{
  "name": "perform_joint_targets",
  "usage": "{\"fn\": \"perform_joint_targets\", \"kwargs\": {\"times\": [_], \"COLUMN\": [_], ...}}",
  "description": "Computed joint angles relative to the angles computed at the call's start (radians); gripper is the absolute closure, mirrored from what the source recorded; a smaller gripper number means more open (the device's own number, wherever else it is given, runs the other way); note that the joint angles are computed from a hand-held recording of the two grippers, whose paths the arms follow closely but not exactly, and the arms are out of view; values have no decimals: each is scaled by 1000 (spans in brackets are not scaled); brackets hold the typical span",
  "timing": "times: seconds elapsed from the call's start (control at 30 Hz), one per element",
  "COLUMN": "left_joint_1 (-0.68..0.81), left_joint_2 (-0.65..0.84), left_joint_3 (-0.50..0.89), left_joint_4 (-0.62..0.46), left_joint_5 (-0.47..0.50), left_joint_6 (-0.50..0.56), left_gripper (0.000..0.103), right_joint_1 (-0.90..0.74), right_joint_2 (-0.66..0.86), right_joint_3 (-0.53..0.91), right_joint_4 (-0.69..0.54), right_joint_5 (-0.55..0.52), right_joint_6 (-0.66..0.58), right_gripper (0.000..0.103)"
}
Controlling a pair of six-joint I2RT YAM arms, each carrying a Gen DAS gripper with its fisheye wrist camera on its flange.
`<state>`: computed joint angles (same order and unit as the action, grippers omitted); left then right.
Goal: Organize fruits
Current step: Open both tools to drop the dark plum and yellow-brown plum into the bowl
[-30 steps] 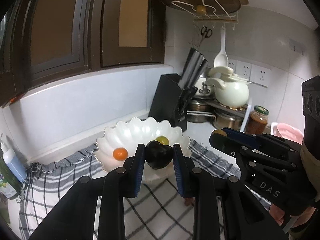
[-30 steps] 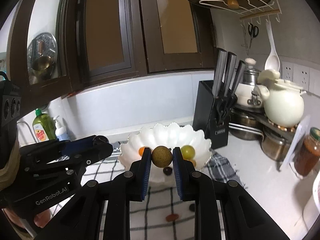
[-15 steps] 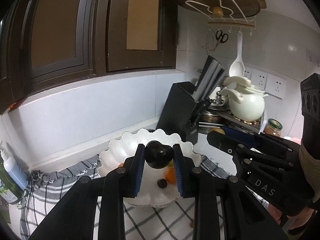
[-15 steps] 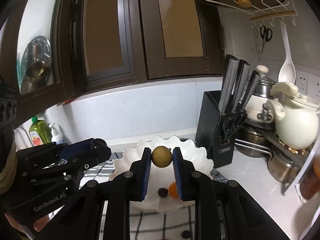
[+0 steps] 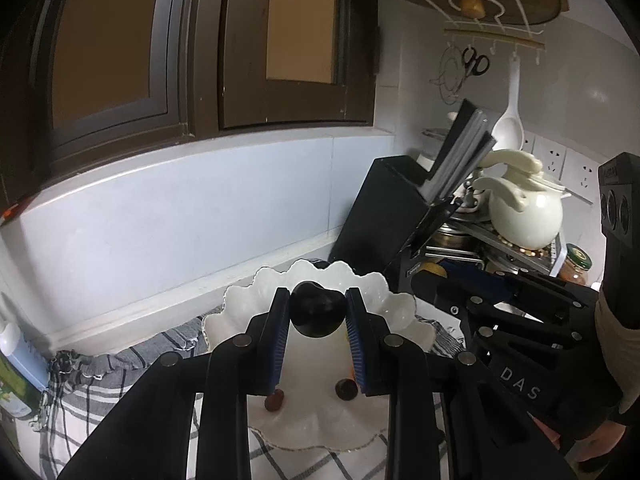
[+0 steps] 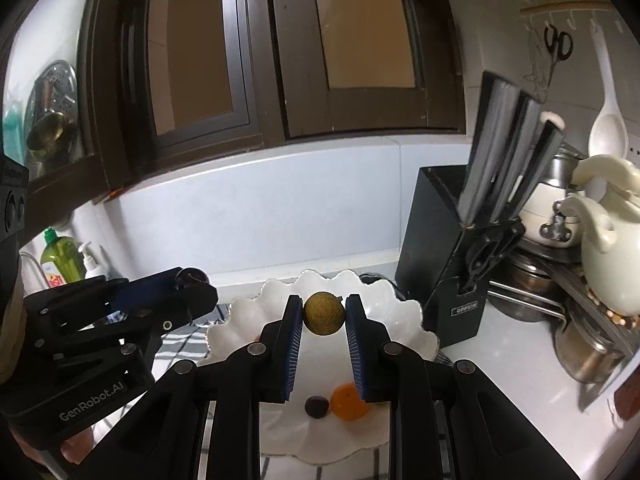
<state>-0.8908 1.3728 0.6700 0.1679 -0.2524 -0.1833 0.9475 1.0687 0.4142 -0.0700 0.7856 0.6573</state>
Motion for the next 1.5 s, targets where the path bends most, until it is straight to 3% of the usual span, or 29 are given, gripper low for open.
{"fn": "perform_joint_targets", "kwargs": {"times": [0.53,0.83,1.1,1.23,1.3,1.5], "left_joint_1": [138,179,187,189,181,164], "left_joint_2": [325,496,583,580,566,496], "left_joint_3": [208,334,417,416,407,348], "left_joint_4": [-21,-75,-125,-118,-112,-89], "left_joint_5": [125,163,160,150,111,35], "left_joint_6": [5,2,14,9,11,5], "left_gripper": [75,75,74,54,52,42], "right_joint_1": [-382,-474,-515,-521,-524,-508], "right_joint_2": [324,511,590,606,610,563], "right_joint_3": [72,162,213,220,220,188], "right_joint_4": [254,273,264,260,257,243], "right_joint_5": [-384,-478,-525,-528,-527,-500], "right_joint_6": [-216,-272,-282,-283,-276,-257], "right_gripper": [80,80,79,76,67,67]}}
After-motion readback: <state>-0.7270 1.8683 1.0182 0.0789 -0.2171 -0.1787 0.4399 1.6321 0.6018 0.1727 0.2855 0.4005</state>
